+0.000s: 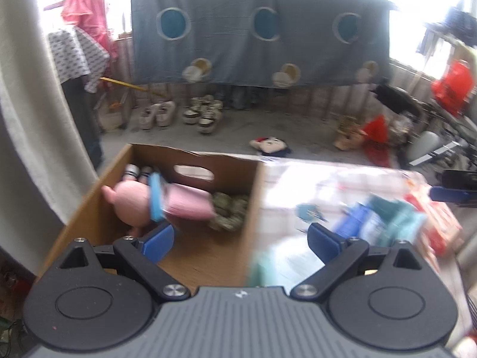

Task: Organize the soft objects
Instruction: 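Move both grippers back toward the gold package on the table, then lower the left gripper around the gold package while the right gripper approaches the striped towel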

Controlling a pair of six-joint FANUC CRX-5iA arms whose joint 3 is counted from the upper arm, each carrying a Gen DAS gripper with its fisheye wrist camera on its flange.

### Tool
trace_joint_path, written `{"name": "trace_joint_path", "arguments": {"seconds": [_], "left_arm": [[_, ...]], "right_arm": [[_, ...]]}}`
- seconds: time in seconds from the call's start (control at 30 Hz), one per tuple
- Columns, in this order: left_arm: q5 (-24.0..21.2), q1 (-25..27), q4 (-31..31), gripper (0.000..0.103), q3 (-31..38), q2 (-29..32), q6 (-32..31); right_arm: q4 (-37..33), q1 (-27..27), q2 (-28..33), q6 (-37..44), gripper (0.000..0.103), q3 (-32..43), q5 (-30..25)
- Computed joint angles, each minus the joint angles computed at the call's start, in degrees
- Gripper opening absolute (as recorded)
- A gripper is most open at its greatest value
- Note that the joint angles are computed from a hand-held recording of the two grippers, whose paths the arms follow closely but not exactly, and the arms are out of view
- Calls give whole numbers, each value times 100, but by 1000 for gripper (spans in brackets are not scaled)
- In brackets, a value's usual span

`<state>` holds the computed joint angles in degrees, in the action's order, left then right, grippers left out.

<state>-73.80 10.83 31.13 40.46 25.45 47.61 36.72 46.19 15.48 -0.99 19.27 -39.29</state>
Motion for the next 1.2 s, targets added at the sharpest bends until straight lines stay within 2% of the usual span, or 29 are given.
{"name": "trace_joint_path", "arguments": {"seconds": [0.17,0.27,0.37,0.47,0.57,0.63,0.73,0.87,0.97,1.03,1.1,1.2], "left_arm": [[49,-31,915,97,-1956,-1096,-1069],[322,-167,1293,97,-2971,-1670,-1697],[620,-379,1521,97,-3735,-2068,-2128],[990,-589,1622,97,-4261,-2275,-2299],[1627,-783,1599,95,-4647,-2397,-2481],[1958,-859,1577,95,-4787,-2419,-2608],[2190,-874,1736,95,-5010,-2483,-2950],[2367,-842,2184,95,-5294,-2536,-3455],[2353,-788,2328,93,-5349,-2509,-3520],[2390,-778,2359,91,-5387,-2507,-3457],[2465,-774,2439,89,-5468,-2544,-3486],[2597,-772,2616,87,-5631,-2641,-3704]], "right_arm": [[1341,495,-1338,-2158,72,-2269,118],[2104,762,-1898,-3551,72,-3352,170],[2623,825,-2125,-4531,73,-3987,397],[2812,625,-2024,-4891,72,-4187,815],[2470,342,-1606,-4455,68,-3857,1189],[1723,292,-1262,-3557,66,-3372,1008],[735,228,-812,-2389,65,-2709,563],[-210,111,-297,-1393,62,-1986,57],[-442,47,-48,-1045,60,-1682,-158],[-518,18,74,-914,53,-1540,-214],[-578,7,145,-785,36,-1456,-266],[-518,-3,160,-883,33,-1512,-162]]}}
